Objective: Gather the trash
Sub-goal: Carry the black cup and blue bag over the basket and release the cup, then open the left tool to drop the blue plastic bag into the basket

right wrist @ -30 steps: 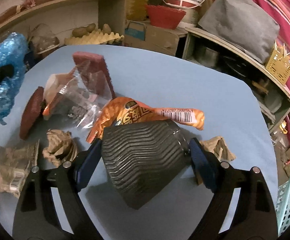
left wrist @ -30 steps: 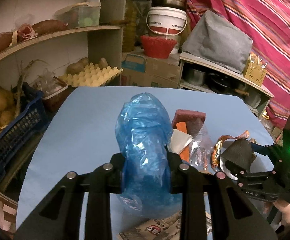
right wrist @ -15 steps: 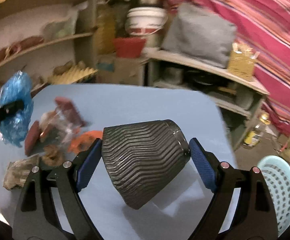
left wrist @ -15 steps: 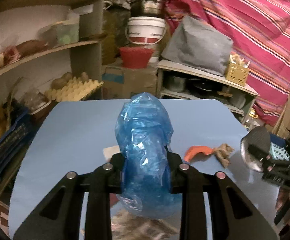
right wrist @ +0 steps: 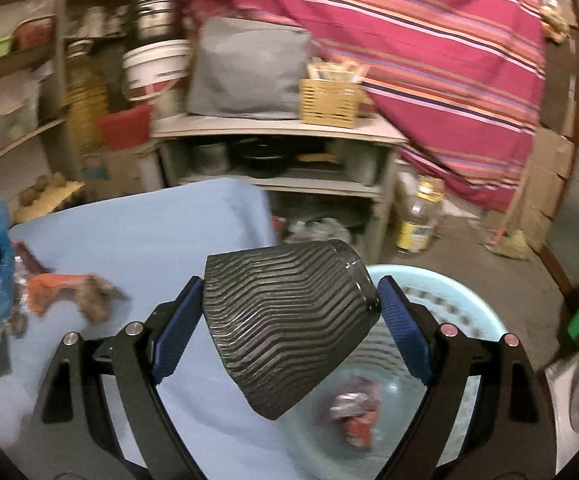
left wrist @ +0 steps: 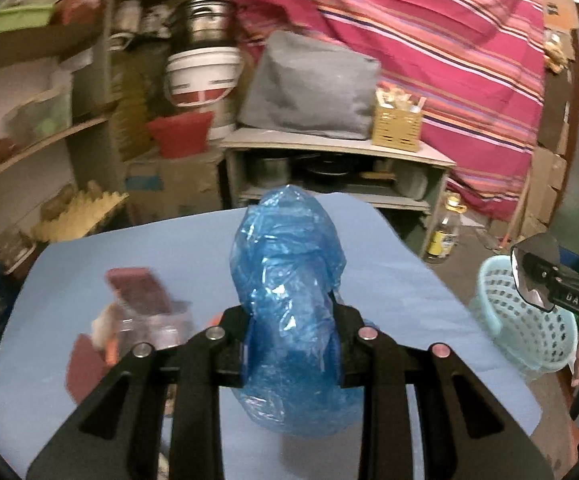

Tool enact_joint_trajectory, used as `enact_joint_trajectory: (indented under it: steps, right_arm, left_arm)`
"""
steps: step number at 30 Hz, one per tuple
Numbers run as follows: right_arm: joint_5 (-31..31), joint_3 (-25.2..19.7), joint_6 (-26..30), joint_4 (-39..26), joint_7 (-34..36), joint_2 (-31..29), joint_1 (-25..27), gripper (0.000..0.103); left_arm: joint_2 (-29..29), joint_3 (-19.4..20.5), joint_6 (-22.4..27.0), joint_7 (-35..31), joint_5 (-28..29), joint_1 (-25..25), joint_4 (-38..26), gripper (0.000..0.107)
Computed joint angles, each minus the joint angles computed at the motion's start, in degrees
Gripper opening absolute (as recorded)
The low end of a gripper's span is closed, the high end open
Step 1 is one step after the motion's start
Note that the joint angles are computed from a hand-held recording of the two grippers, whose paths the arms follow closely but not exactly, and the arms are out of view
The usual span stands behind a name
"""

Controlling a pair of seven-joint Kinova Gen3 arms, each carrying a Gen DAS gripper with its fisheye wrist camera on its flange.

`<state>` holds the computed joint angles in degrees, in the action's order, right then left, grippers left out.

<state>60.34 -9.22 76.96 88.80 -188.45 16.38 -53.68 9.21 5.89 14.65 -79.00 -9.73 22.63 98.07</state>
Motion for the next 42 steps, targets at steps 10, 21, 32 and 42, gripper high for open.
enact_joint_trajectory:
  steps: [10, 21, 32, 42]
  right_arm:
    - [-3.4, -3.0, 3.3, 11.1, -7.7, -6.1, 3.1, 0.086]
    - [-3.3, -4.7, -0.7, 16.0, -11.5, -9.4, 7.5, 0.095]
    - [-3.8, -7.8, 7.3, 17.8, -17.2, -12.7, 7.7, 0.098]
    - [-5.2, -9.5, 5.9, 21.6, -22.3, -16.0, 9.7, 0.098]
  left_arm:
    - [6.4, 3.5, 0.8, 0.1, 3.2, 5.8, -6.6, 0.028]
    - [11.3, 1.4, 2.6, 0.4, 0.1, 14.6, -13.2, 0.028]
    - [15.5, 5.3, 2.1, -6.0, 4.5, 15.2, -17.4, 0.028]
    - [22.0, 5.8, 9.5, -7.9, 8.0, 17.1, -25.2, 0.039]
